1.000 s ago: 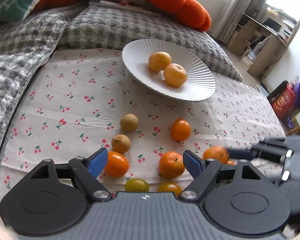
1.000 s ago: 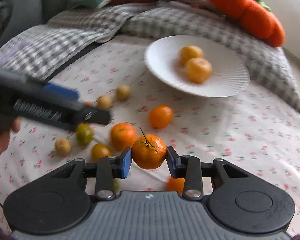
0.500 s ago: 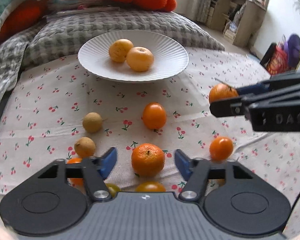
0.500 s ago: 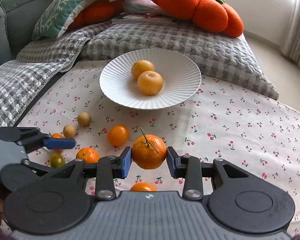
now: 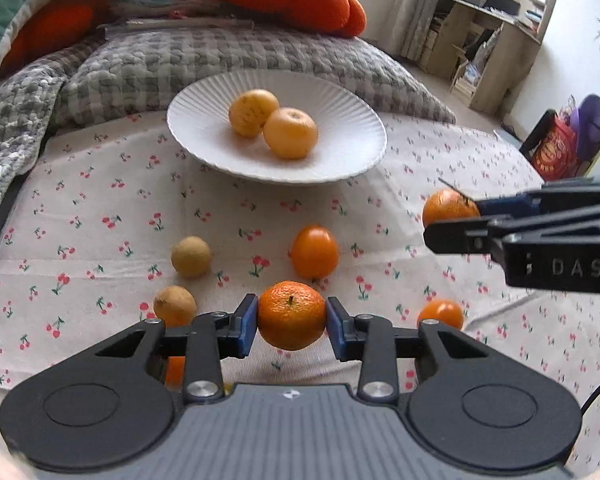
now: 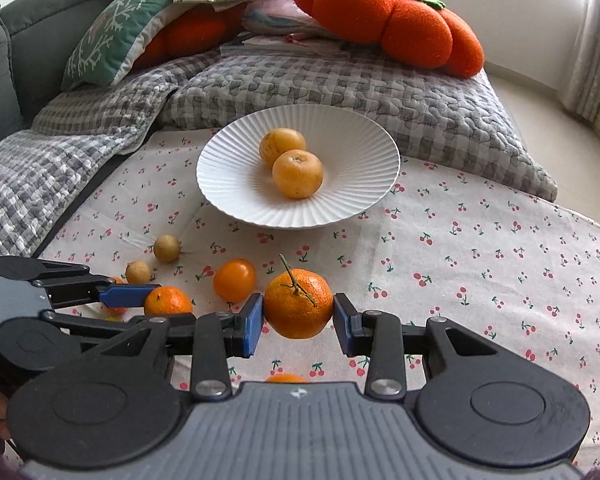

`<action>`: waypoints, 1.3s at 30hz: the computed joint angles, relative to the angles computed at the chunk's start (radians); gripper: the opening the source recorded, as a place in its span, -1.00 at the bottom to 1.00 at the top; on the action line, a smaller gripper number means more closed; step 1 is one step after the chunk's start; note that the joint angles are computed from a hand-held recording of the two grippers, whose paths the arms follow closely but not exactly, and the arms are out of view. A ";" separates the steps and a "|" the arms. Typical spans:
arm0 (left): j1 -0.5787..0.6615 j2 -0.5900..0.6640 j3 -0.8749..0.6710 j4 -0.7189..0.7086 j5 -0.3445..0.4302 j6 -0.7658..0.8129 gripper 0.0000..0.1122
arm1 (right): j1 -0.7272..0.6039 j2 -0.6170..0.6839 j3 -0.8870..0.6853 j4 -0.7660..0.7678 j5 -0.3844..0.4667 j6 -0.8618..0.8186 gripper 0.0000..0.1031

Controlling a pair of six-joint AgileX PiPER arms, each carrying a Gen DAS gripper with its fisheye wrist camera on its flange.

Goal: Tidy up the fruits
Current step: 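Grasp the stemmed tangerine with the right tool while the left tool grasps another tangerine, then carry both tangerines into the white plate and open both tools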

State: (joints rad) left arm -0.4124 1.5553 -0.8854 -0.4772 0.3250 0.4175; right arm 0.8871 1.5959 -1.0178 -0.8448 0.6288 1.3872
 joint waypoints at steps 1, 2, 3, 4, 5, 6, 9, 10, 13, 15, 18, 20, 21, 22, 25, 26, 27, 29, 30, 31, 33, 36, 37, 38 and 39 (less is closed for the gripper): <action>0.003 -0.002 -0.004 -0.004 -0.001 -0.002 -0.41 | -0.004 -0.004 0.003 -0.008 -0.004 0.008 -0.34; 0.006 -0.002 -0.010 -0.009 0.001 -0.003 -0.41 | -0.008 -0.006 0.006 -0.014 -0.011 0.015 -0.34; 0.010 -0.001 -0.016 -0.017 0.002 0.000 -0.41 | -0.015 -0.009 0.010 -0.018 -0.023 0.020 -0.34; 0.014 0.000 -0.023 -0.024 0.002 0.001 -0.41 | -0.020 -0.010 0.011 -0.022 -0.028 0.027 -0.34; 0.017 0.001 -0.031 -0.025 0.003 -0.003 -0.41 | -0.024 -0.008 0.008 -0.024 -0.027 0.031 -0.34; 0.018 0.003 -0.038 -0.025 0.003 -0.007 -0.41 | -0.026 -0.004 0.004 -0.028 -0.022 0.033 -0.34; 0.019 0.008 -0.059 -0.025 0.000 -0.019 -0.41 | -0.037 -0.001 0.001 -0.034 -0.024 0.040 -0.34; 0.018 0.012 -0.069 -0.025 0.001 -0.027 -0.41 | -0.042 -0.001 0.000 -0.038 -0.026 0.040 -0.34; 0.013 0.024 -0.100 -0.002 0.005 -0.066 -0.41 | -0.055 0.004 -0.004 -0.052 -0.028 0.043 -0.34; 0.012 0.031 -0.121 0.011 0.006 -0.083 -0.41 | -0.067 0.006 -0.006 -0.058 -0.030 0.044 -0.34; 0.012 0.058 -0.164 0.029 0.000 -0.114 -0.41 | -0.091 0.014 -0.011 -0.079 -0.035 0.057 -0.34; 0.020 0.085 -0.199 0.014 0.000 -0.111 -0.41 | -0.108 0.028 -0.026 -0.087 -0.040 0.059 -0.34; 0.020 0.097 -0.212 0.013 -0.008 -0.112 -0.41 | -0.117 0.036 -0.033 -0.090 -0.044 0.060 -0.34; 0.021 0.112 -0.228 0.020 -0.015 -0.119 -0.41 | -0.132 0.043 -0.042 -0.089 -0.057 0.063 -0.34; 0.031 0.155 -0.279 0.009 -0.008 -0.127 -0.41 | -0.190 0.050 -0.051 -0.055 -0.138 0.072 -0.34; 0.035 0.169 -0.295 0.002 -0.003 -0.127 -0.41 | -0.208 0.057 -0.060 -0.038 -0.159 0.069 -0.34; 0.037 0.181 -0.309 0.005 -0.002 -0.133 -0.41 | -0.228 0.069 -0.072 -0.019 -0.178 0.060 -0.34; 0.035 0.206 -0.340 0.053 -0.002 -0.181 -0.41 | -0.249 0.094 -0.097 0.008 -0.193 0.049 -0.34; 0.035 0.214 -0.349 0.061 -0.003 -0.188 -0.41 | -0.256 0.108 -0.112 0.021 -0.194 0.040 -0.34; 0.038 0.228 -0.364 0.064 -0.001 -0.191 -0.41 | -0.264 0.126 -0.129 0.032 -0.195 0.034 -0.34; 0.040 0.251 -0.388 0.075 0.004 -0.203 -0.41 | -0.274 0.148 -0.152 0.056 -0.193 0.017 -0.34; 0.038 0.287 -0.434 0.148 0.013 -0.269 -0.41 | -0.299 0.170 -0.179 0.094 -0.210 -0.007 -0.34; 0.038 0.298 -0.448 0.164 0.013 -0.281 -0.41 | -0.307 0.175 -0.189 0.092 -0.213 -0.006 -0.34; 0.039 0.308 -0.459 0.160 0.011 -0.275 -0.41 | -0.313 0.177 -0.193 0.090 -0.217 -0.003 -0.34; 0.042 0.317 -0.469 0.153 0.011 -0.266 -0.41 | -0.318 0.183 -0.202 0.092 -0.222 -0.003 -0.34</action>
